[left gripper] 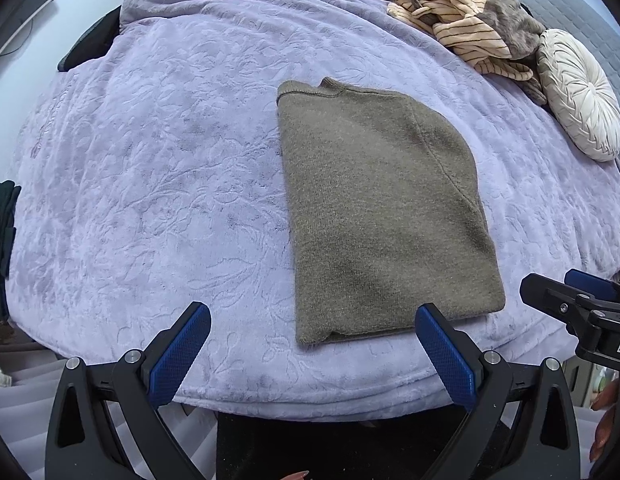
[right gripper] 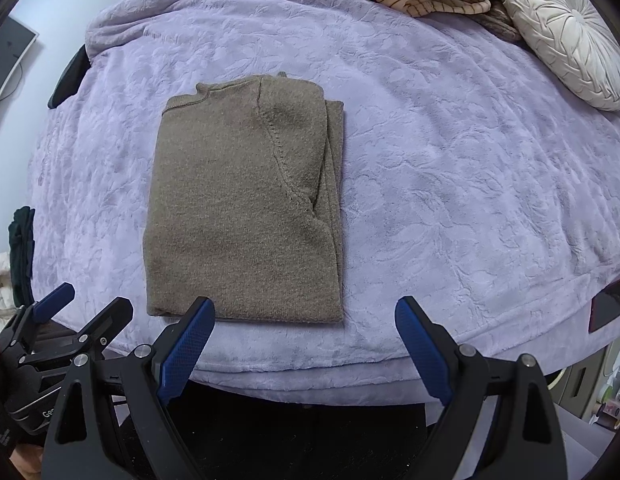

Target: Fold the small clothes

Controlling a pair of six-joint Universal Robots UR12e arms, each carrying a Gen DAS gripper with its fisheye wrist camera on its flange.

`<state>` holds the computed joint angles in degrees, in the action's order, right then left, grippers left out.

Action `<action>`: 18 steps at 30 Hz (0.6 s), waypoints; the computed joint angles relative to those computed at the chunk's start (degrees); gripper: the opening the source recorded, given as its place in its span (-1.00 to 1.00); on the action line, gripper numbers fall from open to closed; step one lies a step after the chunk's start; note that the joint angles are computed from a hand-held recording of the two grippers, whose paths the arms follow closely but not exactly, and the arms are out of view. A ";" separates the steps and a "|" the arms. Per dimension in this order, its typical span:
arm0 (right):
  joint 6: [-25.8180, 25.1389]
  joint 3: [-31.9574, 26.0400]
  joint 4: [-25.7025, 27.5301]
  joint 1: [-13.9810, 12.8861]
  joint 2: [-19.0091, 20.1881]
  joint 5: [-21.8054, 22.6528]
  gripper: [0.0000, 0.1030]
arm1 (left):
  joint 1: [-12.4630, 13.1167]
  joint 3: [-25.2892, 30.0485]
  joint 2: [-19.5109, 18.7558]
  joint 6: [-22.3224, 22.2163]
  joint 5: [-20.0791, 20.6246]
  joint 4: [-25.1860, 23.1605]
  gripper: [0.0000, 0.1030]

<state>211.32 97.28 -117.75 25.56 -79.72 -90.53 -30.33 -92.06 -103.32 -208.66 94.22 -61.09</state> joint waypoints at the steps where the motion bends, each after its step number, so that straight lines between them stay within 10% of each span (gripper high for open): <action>1: 0.05 -0.03 0.03 -0.01 0.02 0.04 0.81 | 0.03 0.00 0.01 0.04 0.01 0.03 0.99; 18: 0.22 -1.35 3.07 0.03 0.97 -0.32 0.81 | 0.19 0.46 -0.42 0.34 -0.06 -0.44 0.99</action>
<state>211.54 95.93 -114.68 25.59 -78.75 -90.86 -30.14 -91.61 -103.74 -208.32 94.15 -61.53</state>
